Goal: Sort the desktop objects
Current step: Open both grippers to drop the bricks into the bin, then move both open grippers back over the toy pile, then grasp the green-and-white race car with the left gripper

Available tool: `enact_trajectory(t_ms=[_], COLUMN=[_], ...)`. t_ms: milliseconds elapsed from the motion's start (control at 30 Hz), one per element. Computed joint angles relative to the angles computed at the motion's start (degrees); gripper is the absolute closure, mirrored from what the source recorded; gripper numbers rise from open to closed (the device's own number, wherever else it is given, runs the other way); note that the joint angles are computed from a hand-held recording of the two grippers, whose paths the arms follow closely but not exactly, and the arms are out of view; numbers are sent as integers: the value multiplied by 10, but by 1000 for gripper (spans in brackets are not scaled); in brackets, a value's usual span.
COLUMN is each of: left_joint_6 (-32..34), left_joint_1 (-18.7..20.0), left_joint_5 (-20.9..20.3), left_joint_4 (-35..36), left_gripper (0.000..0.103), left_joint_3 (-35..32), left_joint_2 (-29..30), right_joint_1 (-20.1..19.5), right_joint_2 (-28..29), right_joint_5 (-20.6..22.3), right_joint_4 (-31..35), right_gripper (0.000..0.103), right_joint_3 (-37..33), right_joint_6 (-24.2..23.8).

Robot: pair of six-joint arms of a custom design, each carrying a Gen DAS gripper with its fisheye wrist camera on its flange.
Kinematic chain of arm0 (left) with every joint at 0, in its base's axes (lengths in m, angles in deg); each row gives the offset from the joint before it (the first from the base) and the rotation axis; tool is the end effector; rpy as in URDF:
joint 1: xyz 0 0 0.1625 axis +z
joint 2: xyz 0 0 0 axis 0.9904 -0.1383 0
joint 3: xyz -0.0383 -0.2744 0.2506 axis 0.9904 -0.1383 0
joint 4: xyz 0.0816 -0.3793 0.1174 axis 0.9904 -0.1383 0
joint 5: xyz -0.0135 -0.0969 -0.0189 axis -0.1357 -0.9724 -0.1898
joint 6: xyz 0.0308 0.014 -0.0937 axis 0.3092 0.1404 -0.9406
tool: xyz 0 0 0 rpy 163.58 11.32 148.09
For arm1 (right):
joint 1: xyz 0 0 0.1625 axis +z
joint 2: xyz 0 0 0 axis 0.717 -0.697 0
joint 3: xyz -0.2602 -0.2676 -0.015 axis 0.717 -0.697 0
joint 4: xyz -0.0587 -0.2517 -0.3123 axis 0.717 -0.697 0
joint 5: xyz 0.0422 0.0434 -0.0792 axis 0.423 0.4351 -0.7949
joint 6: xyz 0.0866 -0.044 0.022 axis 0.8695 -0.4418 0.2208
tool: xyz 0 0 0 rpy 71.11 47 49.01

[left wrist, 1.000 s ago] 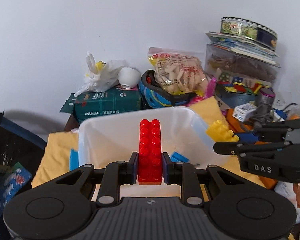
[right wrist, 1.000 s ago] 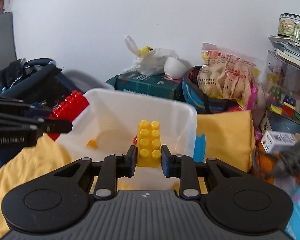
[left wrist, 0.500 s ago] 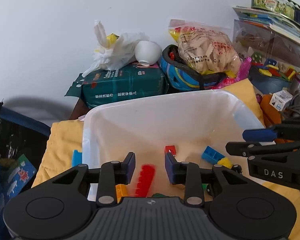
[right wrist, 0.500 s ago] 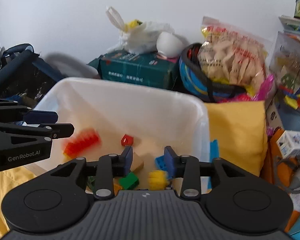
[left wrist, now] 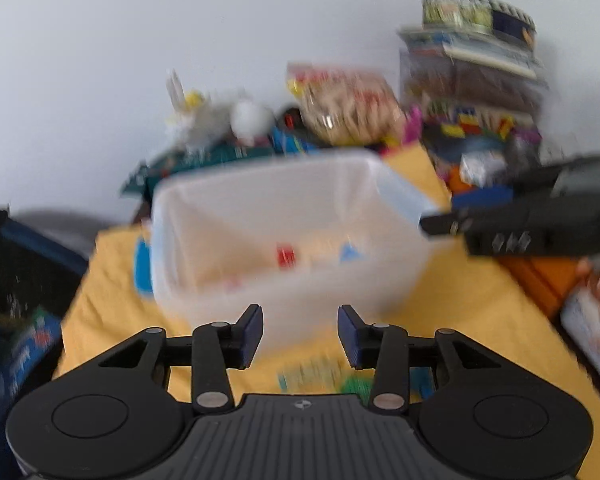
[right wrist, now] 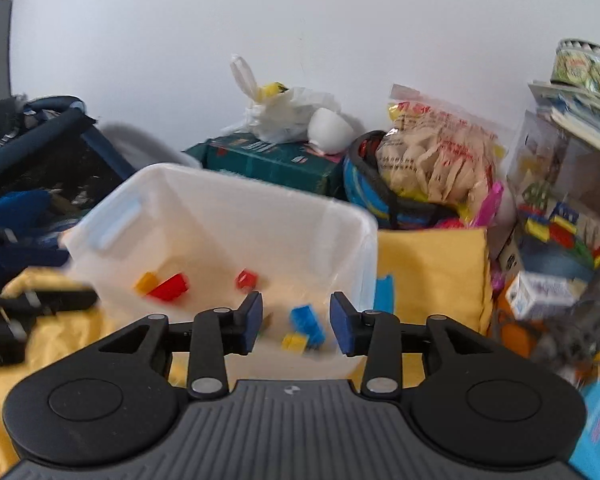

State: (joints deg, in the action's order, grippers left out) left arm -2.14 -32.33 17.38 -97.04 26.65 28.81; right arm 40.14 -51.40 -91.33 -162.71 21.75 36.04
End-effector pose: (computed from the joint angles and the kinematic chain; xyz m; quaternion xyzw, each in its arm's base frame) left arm -0.3695 -0.7285 -0.0053 0.3857 0.8412 -0.3012 0.2298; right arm 0.0441 -0.7219 0.3344 0.2112 -0.8064 0.4009 0.3799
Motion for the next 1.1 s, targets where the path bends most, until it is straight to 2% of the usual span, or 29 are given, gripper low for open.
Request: enact_trajectory(t_ms=[167, 267, 400, 500, 600, 700, 733, 800, 900, 967, 1033, 1100], left_joint_6=[-56, -106, -192, -236, -267, -328, -344, -342, -330, -311, -285, -273], left_joint_1=[5, 8, 15, 14, 10, 17, 17, 17, 16, 12, 9, 8], left_joint_5=[6, -3, -53, -77, -64, -55, -41, -16, 1, 19, 40, 43], left_joint_4=[34, 55, 90, 122, 126, 158, 161, 168, 178, 188, 208, 216], left_gripper=[58, 58, 58, 55, 54, 54, 54, 54, 52, 45, 44, 44], left_joint_3=[109, 148, 158, 137, 108, 55, 41, 13, -27, -59, -97, -114], left_joint_2=[-41, -57, -65, -52, -28, 3, 12, 30, 56, 78, 103, 113], right_joint_1=[-13, -31, -50, -58, -57, -57, -56, -60, -65, -69, -70, -69], right_joint_2=[-55, -92, -112, -119, -123, -125, -125, -133, -138, -140, -143, -142], right_joint_5=[-6, 13, -14, -31, -35, -37, -38, -34, -31, -30, -28, -28], right_joint_4=[-48, -43, -13, -2, -9, -21, -23, -31, -31, -34, -34, -37], right_gripper=[57, 57, 57, 57, 57, 57, 57, 57, 57, 57, 55, 55], right_joint_3=[130, 208, 271, 295, 297, 299, 301, 315, 320, 323, 327, 327], right_joint_6=[-36, -26, 15, 31, 32, 31, 31, 26, 27, 29, 33, 31])
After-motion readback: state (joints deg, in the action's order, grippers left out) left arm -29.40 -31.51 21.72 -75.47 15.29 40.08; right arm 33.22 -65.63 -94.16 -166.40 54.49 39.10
